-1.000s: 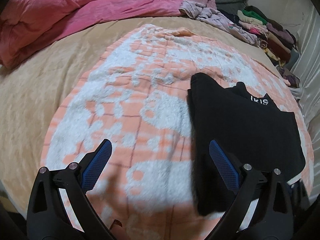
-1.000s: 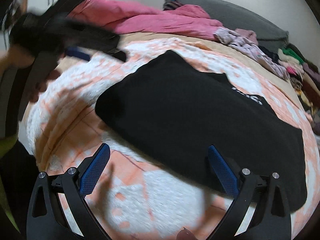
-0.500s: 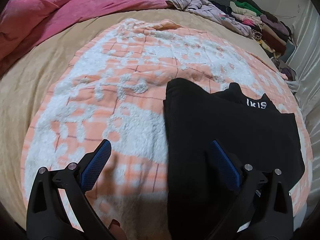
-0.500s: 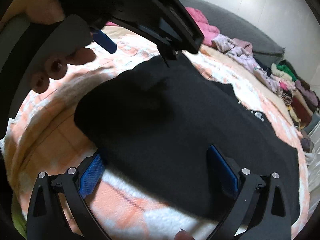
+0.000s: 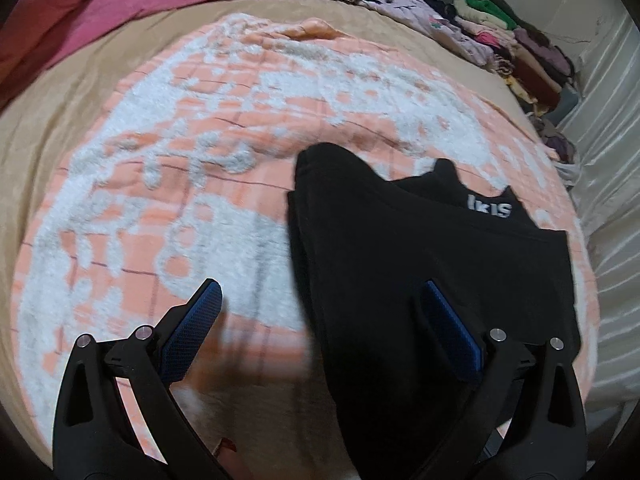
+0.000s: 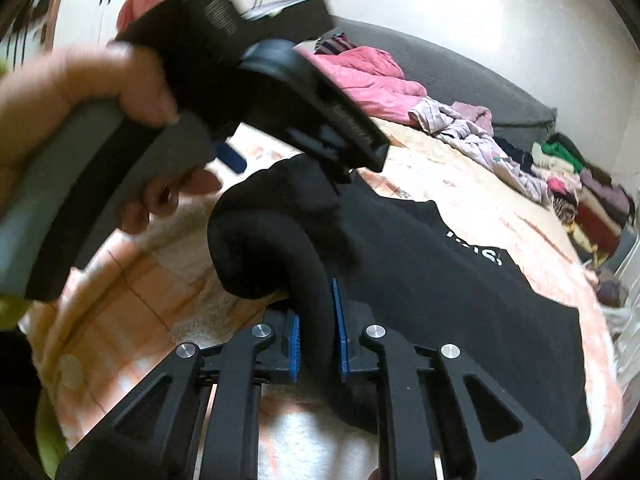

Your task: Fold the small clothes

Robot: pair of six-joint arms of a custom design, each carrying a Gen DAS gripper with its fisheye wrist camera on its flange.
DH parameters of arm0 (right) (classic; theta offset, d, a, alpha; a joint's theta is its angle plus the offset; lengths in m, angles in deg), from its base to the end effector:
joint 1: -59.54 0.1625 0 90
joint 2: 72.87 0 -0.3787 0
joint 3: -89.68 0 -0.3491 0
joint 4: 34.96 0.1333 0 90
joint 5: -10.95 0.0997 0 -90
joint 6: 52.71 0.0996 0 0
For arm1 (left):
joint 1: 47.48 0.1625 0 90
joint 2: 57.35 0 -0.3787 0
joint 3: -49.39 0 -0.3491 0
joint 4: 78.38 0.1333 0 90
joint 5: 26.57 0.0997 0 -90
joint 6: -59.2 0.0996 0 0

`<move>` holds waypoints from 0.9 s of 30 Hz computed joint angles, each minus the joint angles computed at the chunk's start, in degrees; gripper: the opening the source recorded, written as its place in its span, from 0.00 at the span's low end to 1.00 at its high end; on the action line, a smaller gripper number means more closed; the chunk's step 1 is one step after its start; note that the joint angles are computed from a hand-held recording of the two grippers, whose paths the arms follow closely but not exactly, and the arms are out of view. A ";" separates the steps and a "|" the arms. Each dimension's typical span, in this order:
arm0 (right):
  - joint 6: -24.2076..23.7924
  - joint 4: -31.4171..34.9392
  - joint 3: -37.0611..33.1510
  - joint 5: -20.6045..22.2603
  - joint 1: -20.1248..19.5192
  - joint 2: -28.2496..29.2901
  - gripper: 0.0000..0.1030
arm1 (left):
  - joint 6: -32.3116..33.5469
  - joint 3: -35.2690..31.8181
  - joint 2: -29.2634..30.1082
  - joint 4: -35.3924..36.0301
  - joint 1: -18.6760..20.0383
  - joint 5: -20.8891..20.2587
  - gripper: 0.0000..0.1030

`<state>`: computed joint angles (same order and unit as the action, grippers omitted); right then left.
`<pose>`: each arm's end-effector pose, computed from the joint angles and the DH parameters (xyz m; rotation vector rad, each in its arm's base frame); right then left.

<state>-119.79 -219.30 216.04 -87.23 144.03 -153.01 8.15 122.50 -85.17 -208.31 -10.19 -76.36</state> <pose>0.0757 -0.4557 0.2920 1.1751 -2.1237 0.7703 -0.4155 -0.5648 0.0061 0.0809 2.5577 -0.6629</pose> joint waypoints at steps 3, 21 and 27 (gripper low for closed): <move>1.73 1.86 -0.16 2.15 -0.88 -1.98 0.11 | 1.03 -0.40 0.46 -1.69 -0.26 -0.89 0.90; 7.74 7.00 -0.09 11.99 -7.78 -11.93 0.07 | 7.60 -15.65 9.46 3.28 -5.98 1.50 0.13; 10.83 9.78 -0.36 17.41 -12.06 -16.64 0.06 | 10.31 -24.89 14.64 6.79 -8.27 2.60 0.13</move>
<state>-108.96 -209.52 215.69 -69.83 131.97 -169.65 18.46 97.61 -70.54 -201.52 -18.47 -73.76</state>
